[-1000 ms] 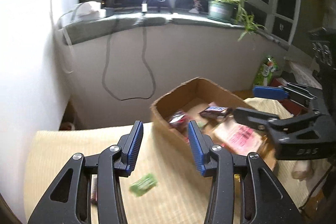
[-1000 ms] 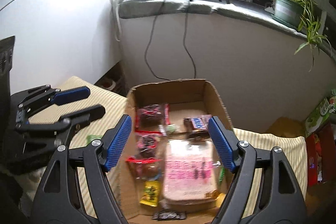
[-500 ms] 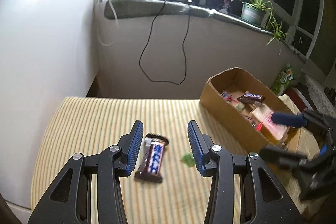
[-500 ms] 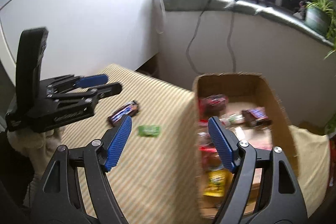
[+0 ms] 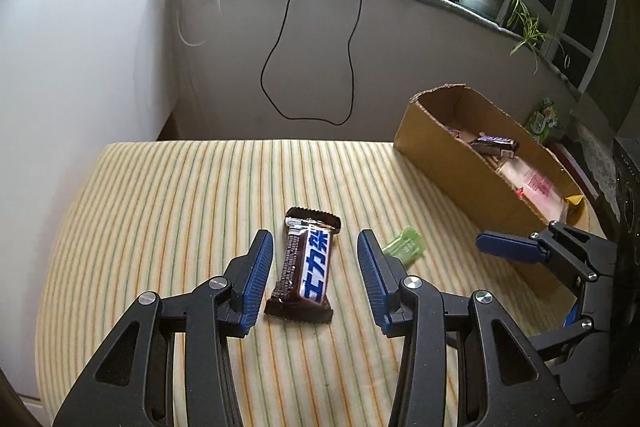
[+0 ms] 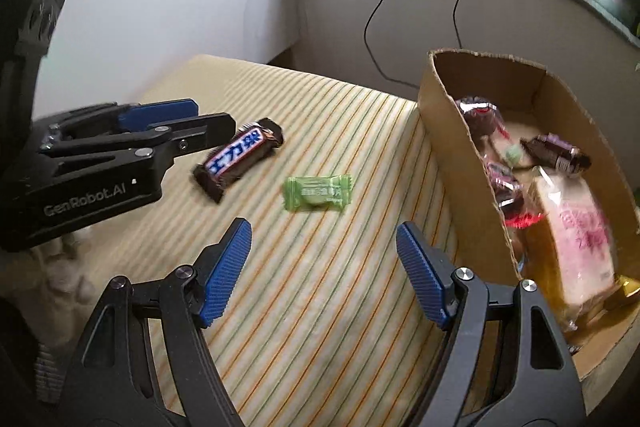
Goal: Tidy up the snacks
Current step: 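Grasp the Snickers bar with the left gripper while the right gripper grasps the green candy, then carry the Snickers bar and green candy over the box with both grippers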
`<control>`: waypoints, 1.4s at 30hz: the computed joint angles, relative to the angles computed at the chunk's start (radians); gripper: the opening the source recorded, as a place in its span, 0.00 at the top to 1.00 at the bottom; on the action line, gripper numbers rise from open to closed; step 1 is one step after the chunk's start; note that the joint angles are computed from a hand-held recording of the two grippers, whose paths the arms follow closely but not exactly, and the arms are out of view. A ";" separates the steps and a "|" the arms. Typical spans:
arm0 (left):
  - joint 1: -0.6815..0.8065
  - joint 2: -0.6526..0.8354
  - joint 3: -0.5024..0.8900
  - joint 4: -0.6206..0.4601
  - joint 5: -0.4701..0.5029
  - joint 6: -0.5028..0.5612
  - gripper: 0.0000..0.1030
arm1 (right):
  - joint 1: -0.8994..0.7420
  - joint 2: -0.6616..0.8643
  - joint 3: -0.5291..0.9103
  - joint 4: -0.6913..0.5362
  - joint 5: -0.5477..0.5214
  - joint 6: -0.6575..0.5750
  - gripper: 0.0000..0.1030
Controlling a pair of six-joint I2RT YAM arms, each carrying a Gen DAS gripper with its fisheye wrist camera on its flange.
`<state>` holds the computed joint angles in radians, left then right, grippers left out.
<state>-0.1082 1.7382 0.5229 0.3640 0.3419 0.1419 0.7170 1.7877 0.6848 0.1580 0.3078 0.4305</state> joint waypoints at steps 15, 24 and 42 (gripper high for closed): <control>-0.024 0.138 0.090 -0.014 -0.044 0.055 0.59 | -0.052 0.197 0.186 -0.039 -0.029 -0.018 0.35; -0.025 0.184 0.113 -0.013 -0.056 0.058 0.74 | -0.043 0.224 0.219 -0.029 -0.034 -0.051 0.49; 0.004 0.109 0.046 0.008 -0.055 0.048 0.74 | -0.042 0.208 0.196 0.008 -0.058 -0.044 0.88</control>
<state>-0.1044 1.8474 0.5689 0.3721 0.2872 0.1897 0.6750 1.9961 0.8806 0.1662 0.2495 0.3862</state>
